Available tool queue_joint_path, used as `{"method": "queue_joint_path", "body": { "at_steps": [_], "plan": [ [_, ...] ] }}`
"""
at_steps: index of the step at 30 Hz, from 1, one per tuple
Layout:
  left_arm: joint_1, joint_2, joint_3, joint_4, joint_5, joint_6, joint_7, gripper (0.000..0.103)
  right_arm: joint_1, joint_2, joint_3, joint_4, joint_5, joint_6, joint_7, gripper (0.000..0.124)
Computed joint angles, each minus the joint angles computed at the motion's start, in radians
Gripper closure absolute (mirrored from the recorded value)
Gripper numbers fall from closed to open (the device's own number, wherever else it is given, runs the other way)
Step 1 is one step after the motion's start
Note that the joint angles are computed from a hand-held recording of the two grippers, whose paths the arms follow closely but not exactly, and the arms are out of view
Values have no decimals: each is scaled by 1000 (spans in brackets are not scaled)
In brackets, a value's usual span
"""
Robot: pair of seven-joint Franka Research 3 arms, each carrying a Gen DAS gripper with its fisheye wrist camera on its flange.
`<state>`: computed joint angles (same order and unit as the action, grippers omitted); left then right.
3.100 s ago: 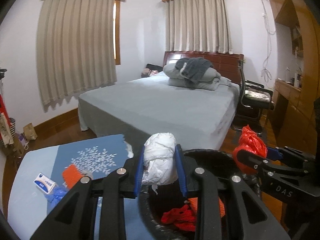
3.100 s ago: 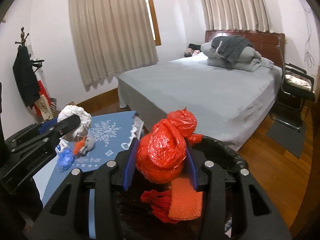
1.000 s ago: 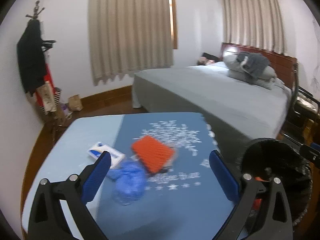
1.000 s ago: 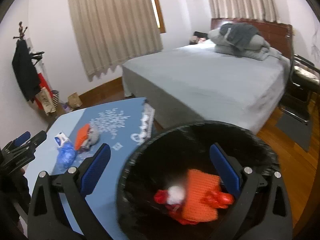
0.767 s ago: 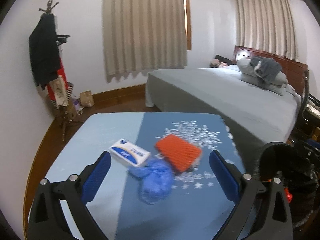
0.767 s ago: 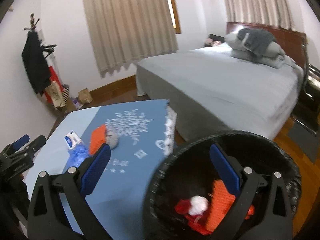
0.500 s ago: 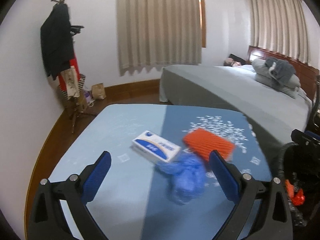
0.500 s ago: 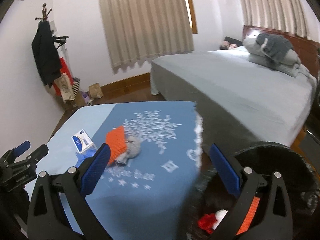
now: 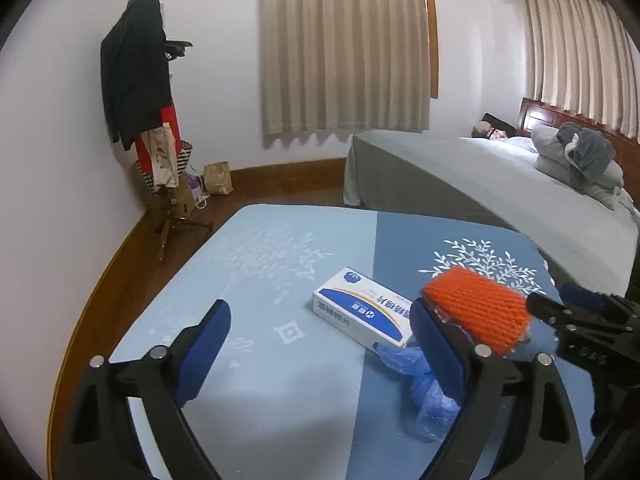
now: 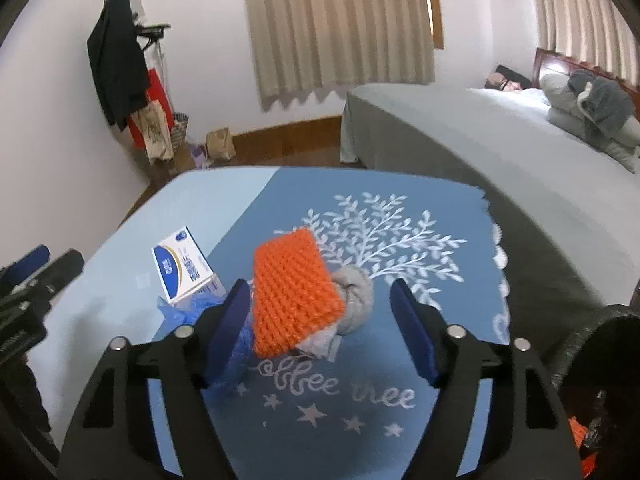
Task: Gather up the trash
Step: 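Grasp the orange mesh pad with the right gripper while the left gripper reaches the blue plastic bag, then grasp the blue plastic bag with the left gripper while the right gripper lifts the orange pad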
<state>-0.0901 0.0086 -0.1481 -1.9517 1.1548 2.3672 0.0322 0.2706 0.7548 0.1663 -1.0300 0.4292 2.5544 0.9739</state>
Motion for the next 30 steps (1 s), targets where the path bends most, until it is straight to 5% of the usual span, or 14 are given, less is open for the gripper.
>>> {"method": "queue_joint_path", "body": {
  "at_steps": [5, 12, 30],
  "plan": [
    [6, 6, 7, 1, -6, 7, 11, 14, 34, 92, -32, 140, -56, -89, 66, 72],
    [12, 11, 11, 4, -31, 10, 26, 14, 33, 127, -19, 196, -79, -156, 51, 110],
    [-18, 58, 4, 47, -51, 24, 53, 17, -80, -139, 41, -163, 172, -80, -142, 113]
  ]
}}
